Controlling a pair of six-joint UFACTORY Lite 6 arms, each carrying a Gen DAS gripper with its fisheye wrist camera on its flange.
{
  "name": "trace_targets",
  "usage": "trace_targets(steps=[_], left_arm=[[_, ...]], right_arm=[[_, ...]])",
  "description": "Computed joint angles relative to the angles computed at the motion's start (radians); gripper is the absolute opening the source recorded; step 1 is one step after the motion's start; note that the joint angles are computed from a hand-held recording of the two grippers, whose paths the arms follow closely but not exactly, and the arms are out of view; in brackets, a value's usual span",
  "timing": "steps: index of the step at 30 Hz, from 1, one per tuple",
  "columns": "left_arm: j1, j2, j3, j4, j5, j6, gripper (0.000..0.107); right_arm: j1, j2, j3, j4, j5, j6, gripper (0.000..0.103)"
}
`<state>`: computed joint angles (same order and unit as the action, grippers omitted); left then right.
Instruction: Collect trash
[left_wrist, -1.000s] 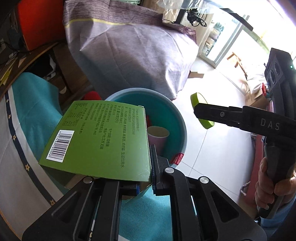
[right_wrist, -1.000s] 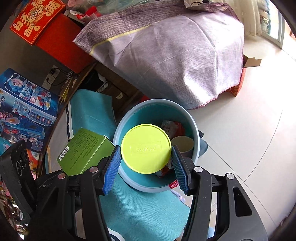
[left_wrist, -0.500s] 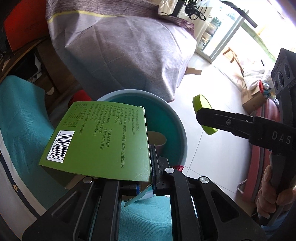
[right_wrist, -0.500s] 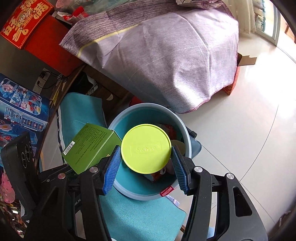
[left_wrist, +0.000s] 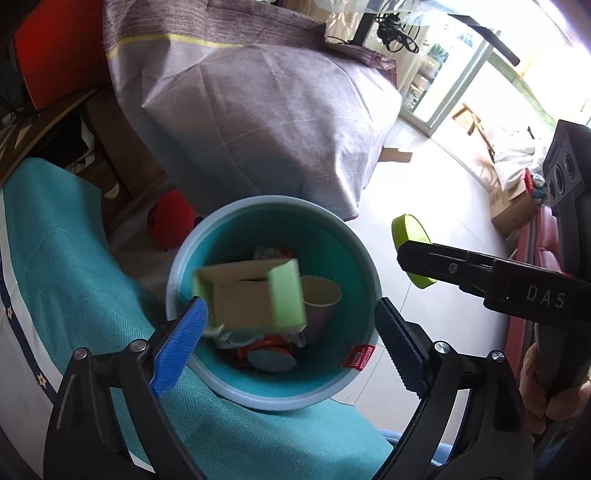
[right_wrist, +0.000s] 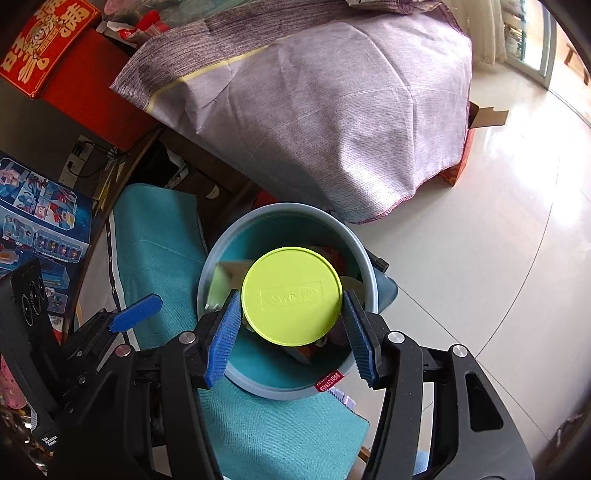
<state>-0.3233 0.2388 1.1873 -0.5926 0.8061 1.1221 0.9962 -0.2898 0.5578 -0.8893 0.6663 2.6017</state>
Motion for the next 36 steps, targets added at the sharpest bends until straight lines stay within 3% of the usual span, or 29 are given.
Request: trace_targets(steps=[11, 21, 25, 36], left_arm=[[0.084, -0.037, -0.031, 0.013, 0.027, 0.019, 0.092], [0.227, -0.03, -0.037, 0.022, 0.064, 0.06, 0.096], [0.263, -0.005, -0.007, 0.021, 0.083, 0.064, 0.096], [0.353, -0.045, -0.023, 0.002, 0.142, 0.122, 0.096]], right_arm=[[0.003, 0.047, 0.042, 0.006, -0.023, -0.02, 0.053], [-0.079, 0.219, 0.172, -0.01, -0.153, -0.1, 0.053], [-0.083, 0.254, 0.22, 0.02, -0.145, -0.148, 0.067], [-0.005, 0.285, 0.322, 0.1, -0.005, -0.188, 0.085]])
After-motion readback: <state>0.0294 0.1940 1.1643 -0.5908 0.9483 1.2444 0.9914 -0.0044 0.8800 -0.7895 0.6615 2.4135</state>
